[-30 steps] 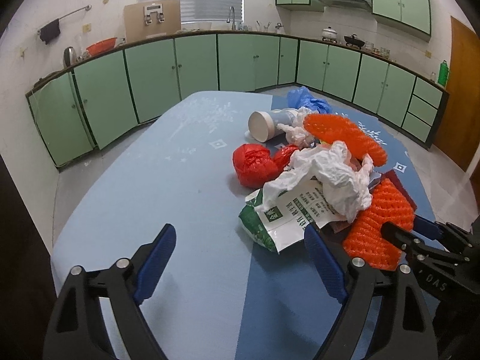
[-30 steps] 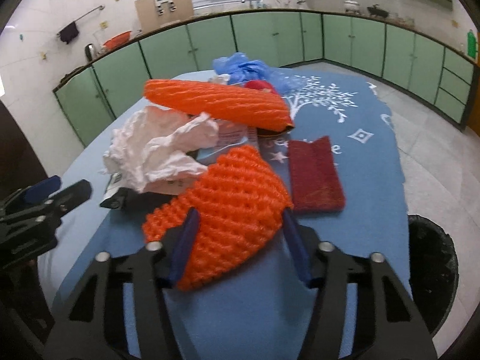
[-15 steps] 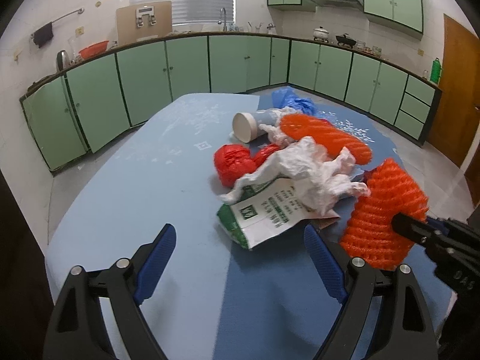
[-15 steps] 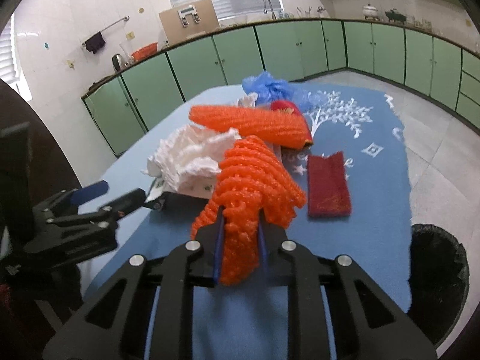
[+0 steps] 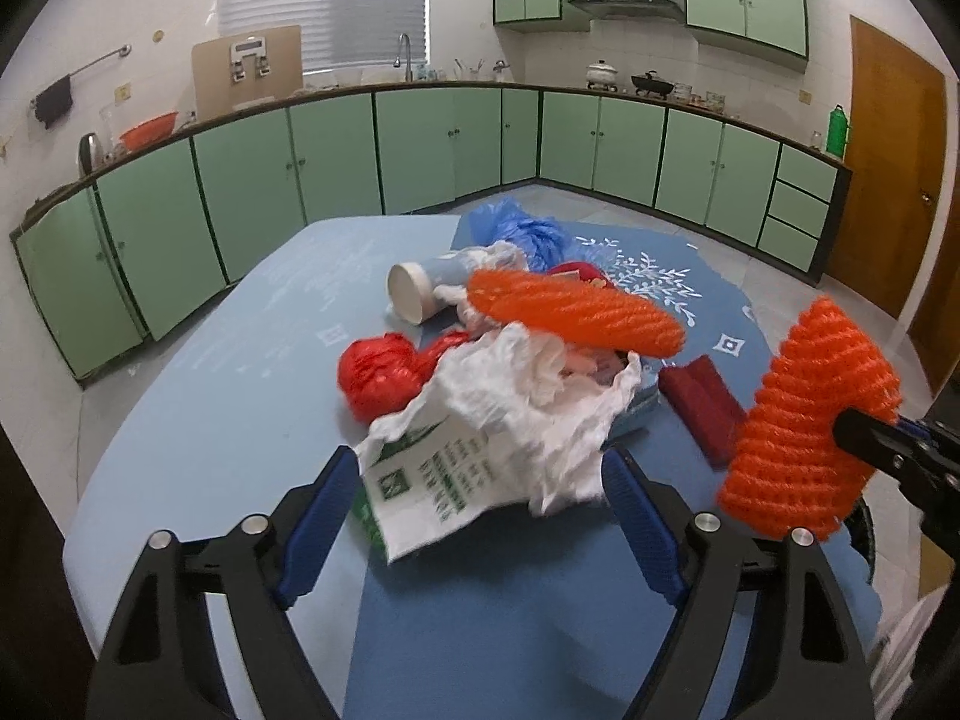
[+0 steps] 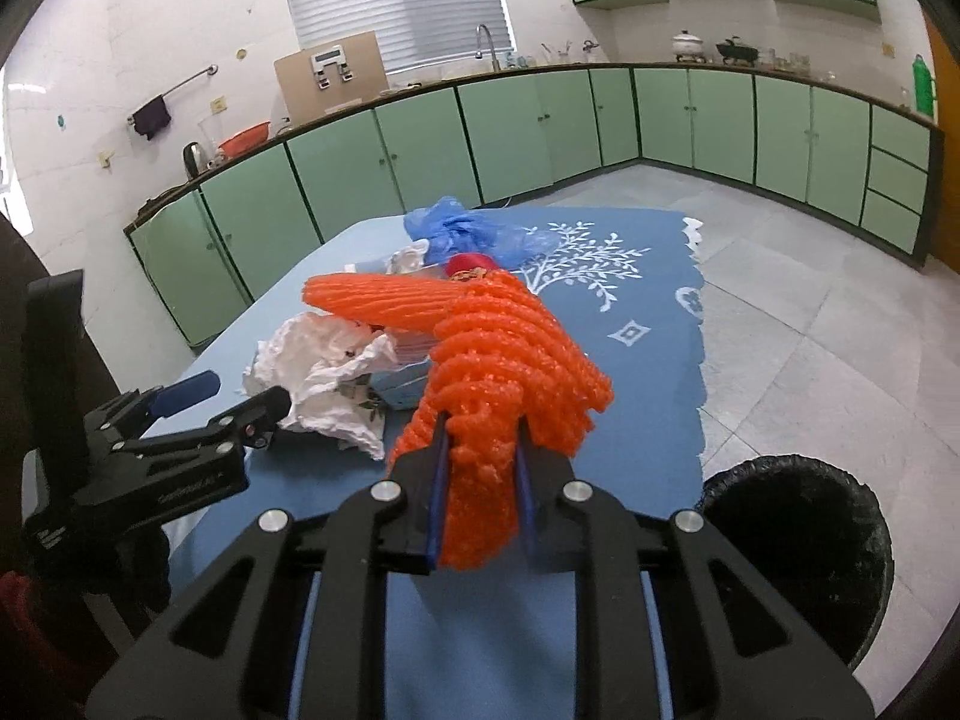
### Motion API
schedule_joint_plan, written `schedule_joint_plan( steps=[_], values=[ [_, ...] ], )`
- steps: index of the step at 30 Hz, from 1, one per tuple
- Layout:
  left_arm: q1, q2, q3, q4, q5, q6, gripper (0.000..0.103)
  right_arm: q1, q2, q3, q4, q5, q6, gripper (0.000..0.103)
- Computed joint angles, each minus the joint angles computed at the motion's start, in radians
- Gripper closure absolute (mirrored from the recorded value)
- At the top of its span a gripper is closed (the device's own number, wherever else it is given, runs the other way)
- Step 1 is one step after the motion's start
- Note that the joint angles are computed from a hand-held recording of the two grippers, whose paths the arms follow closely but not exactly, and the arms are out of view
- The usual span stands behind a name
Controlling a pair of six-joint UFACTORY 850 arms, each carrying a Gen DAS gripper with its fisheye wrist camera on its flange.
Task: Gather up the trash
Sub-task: 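Grasp the orange foam net with the right tool while the left tool grasps white tissue, then carry both items over the black bin and open both tools to drop them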
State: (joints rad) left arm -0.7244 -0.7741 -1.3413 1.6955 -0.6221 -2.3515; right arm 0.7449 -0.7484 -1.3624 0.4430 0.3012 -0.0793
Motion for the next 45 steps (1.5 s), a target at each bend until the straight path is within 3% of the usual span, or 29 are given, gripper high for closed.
schedule_joint_plan(
  steps=[8,10,12,14,15,27,36,40,45],
  values=[
    [0.035,-0.064,-0.099,-0.026,0.043,0.074,0.022,-0.007,-0.017,-0.016,-0.036,-0.016,0.04,0.085],
    [0.042,-0.072,-0.108,-0.021,0.067,0.076,0.036,-0.008,-0.018,-0.018,-0.043,-0.02,0.049,0.085],
    [0.047,-0.077,-0.115,-0.024,0.089,0.089,0.064,-0.009,-0.019,-0.018,-0.049,-0.021,0.057,0.084],
    [0.05,-0.075,-0.108,-0.003,0.103,0.075,0.085,-0.01,-0.018,-0.018,-0.054,-0.021,0.064,0.084],
    [0.049,-0.07,-0.101,0.02,0.11,0.055,0.09,-0.011,-0.017,-0.016,-0.06,-0.021,0.071,0.084],
    [-0.003,0.061,0.052,0.204,0.033,-0.173,0.093,-0.004,0.057,0.066,-0.077,0.049,0.086,0.084],
    [-0.056,0.144,0.117,0.23,-0.088,-0.225,0.093,0.001,0.143,0.168,-0.041,0.117,0.062,0.084],
    [-0.071,0.161,0.119,0.265,-0.09,-0.235,0.093,0.009,0.178,0.207,0.003,0.152,0.018,0.084],
    [-0.075,0.131,0.069,0.321,-0.025,-0.243,0.093,0.008,0.219,0.26,0.066,0.189,-0.029,0.084]
  ],
)
